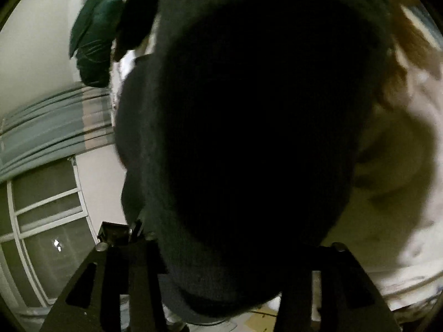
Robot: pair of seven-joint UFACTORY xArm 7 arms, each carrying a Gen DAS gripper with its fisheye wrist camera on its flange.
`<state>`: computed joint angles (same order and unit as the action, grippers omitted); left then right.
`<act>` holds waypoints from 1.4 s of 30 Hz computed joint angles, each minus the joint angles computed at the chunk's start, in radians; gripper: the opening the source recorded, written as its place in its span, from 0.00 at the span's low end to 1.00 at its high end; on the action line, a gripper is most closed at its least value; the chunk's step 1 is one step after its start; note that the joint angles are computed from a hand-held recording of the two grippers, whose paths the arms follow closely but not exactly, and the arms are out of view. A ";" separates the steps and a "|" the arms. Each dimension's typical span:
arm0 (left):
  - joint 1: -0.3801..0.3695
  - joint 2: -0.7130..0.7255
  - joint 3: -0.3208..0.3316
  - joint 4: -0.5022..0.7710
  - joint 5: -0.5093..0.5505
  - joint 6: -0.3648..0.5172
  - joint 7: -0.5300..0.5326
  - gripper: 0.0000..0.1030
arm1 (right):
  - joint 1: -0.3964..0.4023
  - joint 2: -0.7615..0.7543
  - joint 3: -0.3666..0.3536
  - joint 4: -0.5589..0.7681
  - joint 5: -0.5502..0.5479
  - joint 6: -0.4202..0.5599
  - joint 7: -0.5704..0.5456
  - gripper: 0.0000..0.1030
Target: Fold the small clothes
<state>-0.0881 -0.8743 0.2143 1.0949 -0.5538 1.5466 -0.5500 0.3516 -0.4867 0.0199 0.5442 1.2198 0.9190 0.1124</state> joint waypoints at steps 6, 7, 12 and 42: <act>0.046 -0.121 -0.045 -0.141 -0.060 -0.138 -0.110 0.85 | -0.065 0.001 -0.058 0.045 -0.119 0.104 -0.061 0.90; 0.057 -0.151 -0.061 -0.180 -0.067 -0.181 -0.131 0.86 | -0.084 -0.006 -0.072 0.050 -0.148 0.120 -0.064 0.90; 0.044 -0.169 -0.119 -0.222 -0.025 -0.305 -0.194 0.90 | -0.124 0.068 -0.102 0.065 -0.113 0.071 -0.090 0.99; -0.112 0.447 0.059 0.449 -0.051 -0.014 0.109 0.46 | -0.162 0.018 -0.111 0.334 -0.270 0.195 0.141 0.32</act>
